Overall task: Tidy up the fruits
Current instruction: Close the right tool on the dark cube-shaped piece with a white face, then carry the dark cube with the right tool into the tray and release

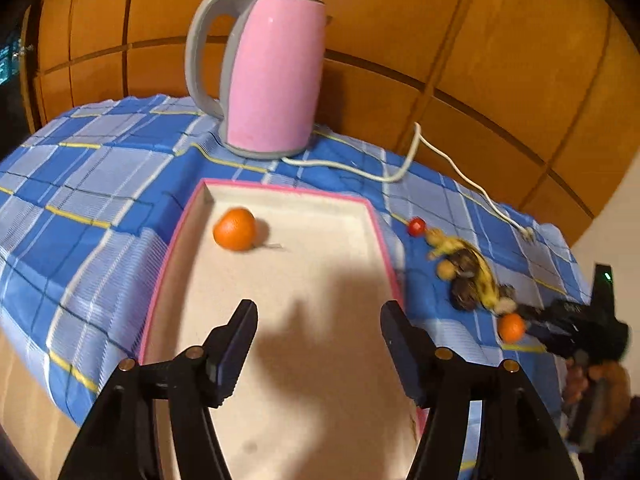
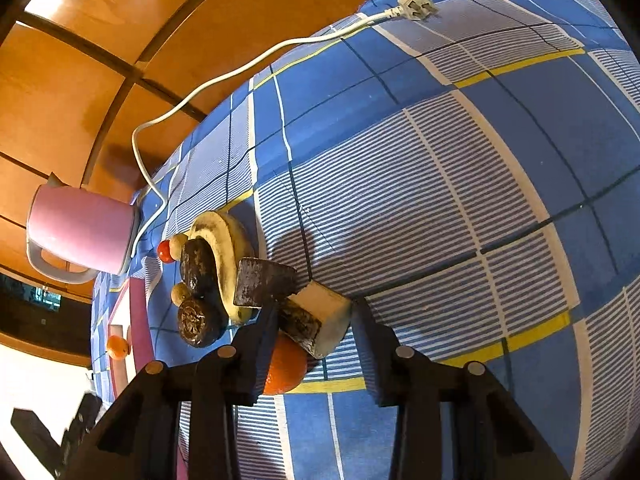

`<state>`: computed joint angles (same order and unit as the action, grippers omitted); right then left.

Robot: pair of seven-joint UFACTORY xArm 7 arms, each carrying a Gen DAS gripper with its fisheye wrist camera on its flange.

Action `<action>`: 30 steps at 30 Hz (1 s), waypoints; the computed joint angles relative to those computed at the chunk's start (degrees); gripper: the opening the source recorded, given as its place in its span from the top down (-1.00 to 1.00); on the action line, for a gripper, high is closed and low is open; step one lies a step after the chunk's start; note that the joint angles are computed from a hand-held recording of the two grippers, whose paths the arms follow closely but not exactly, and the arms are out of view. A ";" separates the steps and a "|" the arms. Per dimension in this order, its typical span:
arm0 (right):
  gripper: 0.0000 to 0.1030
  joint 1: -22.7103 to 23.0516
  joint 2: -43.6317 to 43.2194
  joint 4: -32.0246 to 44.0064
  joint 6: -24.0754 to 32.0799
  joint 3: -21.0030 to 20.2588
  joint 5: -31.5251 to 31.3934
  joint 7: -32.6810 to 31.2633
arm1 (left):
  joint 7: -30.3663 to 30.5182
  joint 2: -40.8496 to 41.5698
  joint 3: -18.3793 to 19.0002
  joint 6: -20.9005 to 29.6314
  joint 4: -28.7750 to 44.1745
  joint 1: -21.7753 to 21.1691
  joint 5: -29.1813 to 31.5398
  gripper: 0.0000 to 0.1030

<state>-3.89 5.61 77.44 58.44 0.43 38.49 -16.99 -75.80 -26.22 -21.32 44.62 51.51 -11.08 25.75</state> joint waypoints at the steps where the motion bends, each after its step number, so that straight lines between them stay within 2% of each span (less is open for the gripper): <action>1: 0.26 0.00 0.30 0.42 0.41 -0.01 -0.21 0.25 | -0.13 -0.12 -0.19 0.05 -0.09 -0.35 -0.34 -0.26; 4: 0.28 -0.44 0.89 1.18 1.39 -0.10 0.34 0.90 | -0.46 -0.55 -0.98 0.64 -0.02 -0.91 -0.40 -0.26; 9: 0.35 -0.51 -1.33 -1.36 -0.68 -0.19 1.24 -0.38 | -0.76 -2.02 -2.34 2.69 -0.14 -1.04 0.79 -0.26; 19: 0.35 1.10 -9.57 -5.45 -2.61 -1.92 2.60 -9.70 | -2.25 -5.65 -2.02 4.62 -4.15 -1.47 -1.49 -0.26; 23: 0.35 3.58 -11.21 -4.76 3.45 -2.12 4.84 -16.48 | -2.72 -7.55 -1.95 5.20 -5.80 -1.40 -2.56 -0.26; 26: 0.35 6.04 -11.49 -4.14 9.03 -1.11 5.37 -19.26 | -2.71 -9.00 -2.06 5.54 -6.73 -1.19 -3.00 -0.26; 30: 0.35 10.13 -11.60 -4.65 10.12 1.71 4.09 -19.52 | -2.43 -10.30 -2.24 5.96 -7.44 -0.75 -3.52 -0.26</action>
